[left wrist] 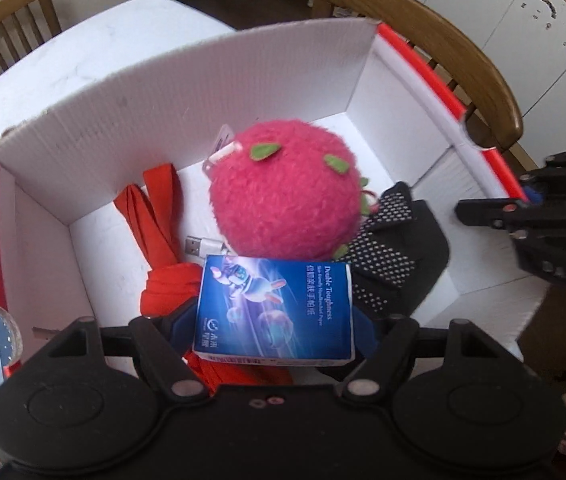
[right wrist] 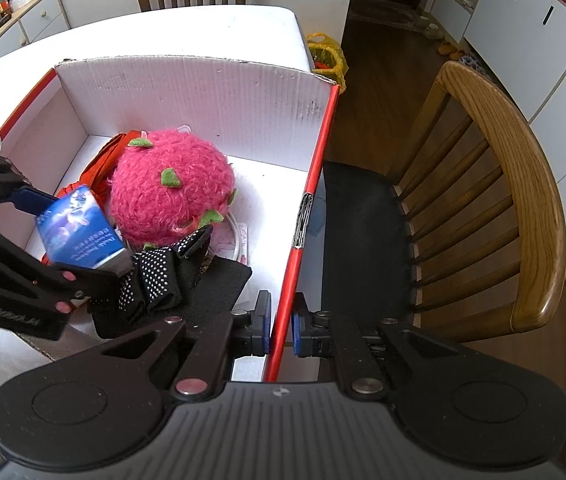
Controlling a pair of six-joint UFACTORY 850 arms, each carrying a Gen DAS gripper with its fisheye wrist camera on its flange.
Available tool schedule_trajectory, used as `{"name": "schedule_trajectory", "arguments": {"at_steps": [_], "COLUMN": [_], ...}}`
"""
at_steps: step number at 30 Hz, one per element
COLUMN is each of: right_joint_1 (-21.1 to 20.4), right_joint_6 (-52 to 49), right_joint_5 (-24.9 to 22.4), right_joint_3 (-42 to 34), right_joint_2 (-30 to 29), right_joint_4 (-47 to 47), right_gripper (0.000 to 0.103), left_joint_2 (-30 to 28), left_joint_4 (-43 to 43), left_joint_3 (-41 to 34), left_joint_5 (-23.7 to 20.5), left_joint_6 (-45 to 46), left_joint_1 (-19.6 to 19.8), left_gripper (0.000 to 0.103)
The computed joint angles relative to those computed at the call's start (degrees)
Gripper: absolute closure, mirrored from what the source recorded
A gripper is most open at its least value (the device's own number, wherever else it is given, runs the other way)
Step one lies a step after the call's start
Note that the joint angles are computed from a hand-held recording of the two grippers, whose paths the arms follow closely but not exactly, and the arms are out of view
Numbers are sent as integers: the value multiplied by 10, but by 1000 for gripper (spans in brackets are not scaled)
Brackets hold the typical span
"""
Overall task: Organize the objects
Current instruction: 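Lower the blue card box into the box beside the gloves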
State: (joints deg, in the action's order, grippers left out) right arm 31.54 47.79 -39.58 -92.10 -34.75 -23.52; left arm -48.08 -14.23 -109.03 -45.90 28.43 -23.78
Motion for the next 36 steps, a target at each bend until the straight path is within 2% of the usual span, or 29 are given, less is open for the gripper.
{"name": "schedule_trajectory", "arguments": {"at_steps": [13, 18, 22, 36], "right_joint_1": [3, 3, 3, 4], "right_joint_6": [-2, -2, -2, -2], "right_joint_5": [-4, -5, -5, -5], "right_joint_3": [-2, -2, -2, -2], "right_joint_2": [-2, -2, -2, -2], "right_joint_4": [-3, -3, -3, -6], "right_gripper": [93, 93, 93, 93], "left_joint_2": [-15, -15, -7, 59], "left_joint_4": [4, -8, -42, -131], "left_joint_3": [-21, -24, -18, 48], "left_joint_5": [-13, -16, -17, 35], "left_joint_6": [-6, 3, 20, 73], "left_joint_1": [-2, 2, 8, 28], "left_gripper": [28, 23, 14, 10]}}
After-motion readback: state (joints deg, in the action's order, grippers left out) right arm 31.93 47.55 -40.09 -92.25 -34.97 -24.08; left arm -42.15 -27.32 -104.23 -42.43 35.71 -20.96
